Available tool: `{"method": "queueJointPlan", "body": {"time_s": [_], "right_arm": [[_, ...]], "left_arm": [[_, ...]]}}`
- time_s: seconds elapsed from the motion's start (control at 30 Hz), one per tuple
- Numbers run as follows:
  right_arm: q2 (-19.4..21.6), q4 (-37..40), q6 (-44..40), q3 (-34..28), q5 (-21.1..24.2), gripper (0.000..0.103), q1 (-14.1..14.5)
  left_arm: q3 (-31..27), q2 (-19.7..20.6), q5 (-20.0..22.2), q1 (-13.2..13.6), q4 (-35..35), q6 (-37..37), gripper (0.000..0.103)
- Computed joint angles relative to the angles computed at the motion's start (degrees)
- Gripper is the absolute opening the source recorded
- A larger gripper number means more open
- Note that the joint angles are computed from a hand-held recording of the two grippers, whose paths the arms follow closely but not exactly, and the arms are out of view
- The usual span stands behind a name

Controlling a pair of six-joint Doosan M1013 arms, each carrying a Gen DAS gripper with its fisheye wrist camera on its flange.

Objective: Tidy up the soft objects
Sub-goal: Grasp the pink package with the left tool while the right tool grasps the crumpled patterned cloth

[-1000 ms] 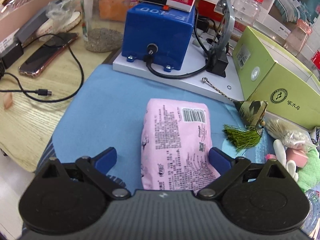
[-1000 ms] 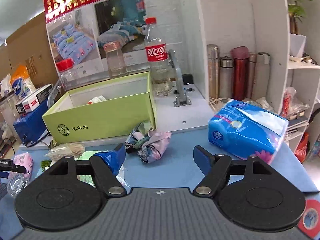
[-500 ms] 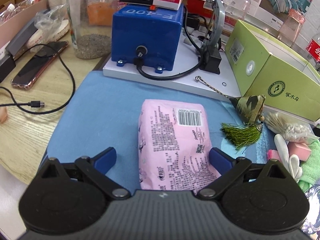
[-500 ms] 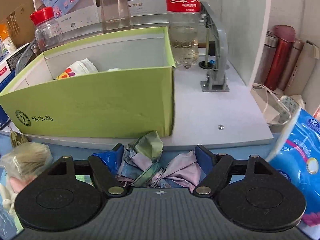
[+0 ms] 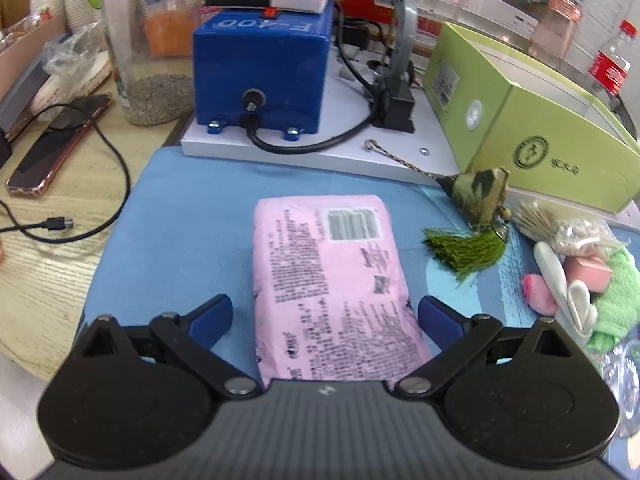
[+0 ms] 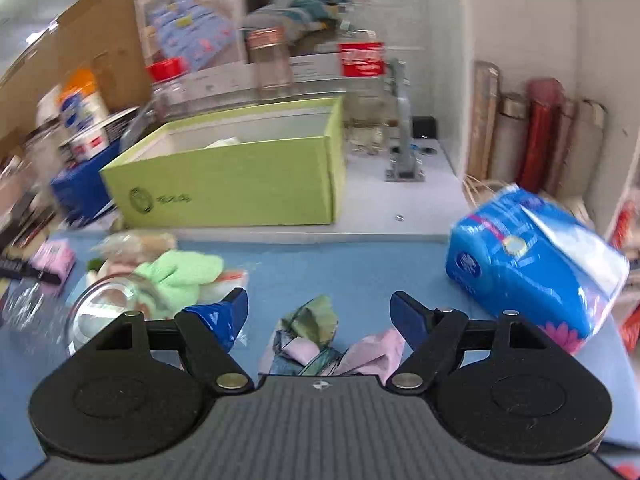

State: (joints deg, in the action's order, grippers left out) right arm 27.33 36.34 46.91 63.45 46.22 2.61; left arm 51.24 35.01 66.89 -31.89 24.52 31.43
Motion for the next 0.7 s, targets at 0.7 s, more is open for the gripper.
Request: {"method": "queueJointPlan", "body": {"time_s": [0.7], "right_arm": [[12.4, -6.7, -12.8, -20.1, 27.5, 0.076, -0.7]], "left_arm": [[-5.9, 3.8, 7.3, -0.6, 1.9, 5.2, 0.098]]}}
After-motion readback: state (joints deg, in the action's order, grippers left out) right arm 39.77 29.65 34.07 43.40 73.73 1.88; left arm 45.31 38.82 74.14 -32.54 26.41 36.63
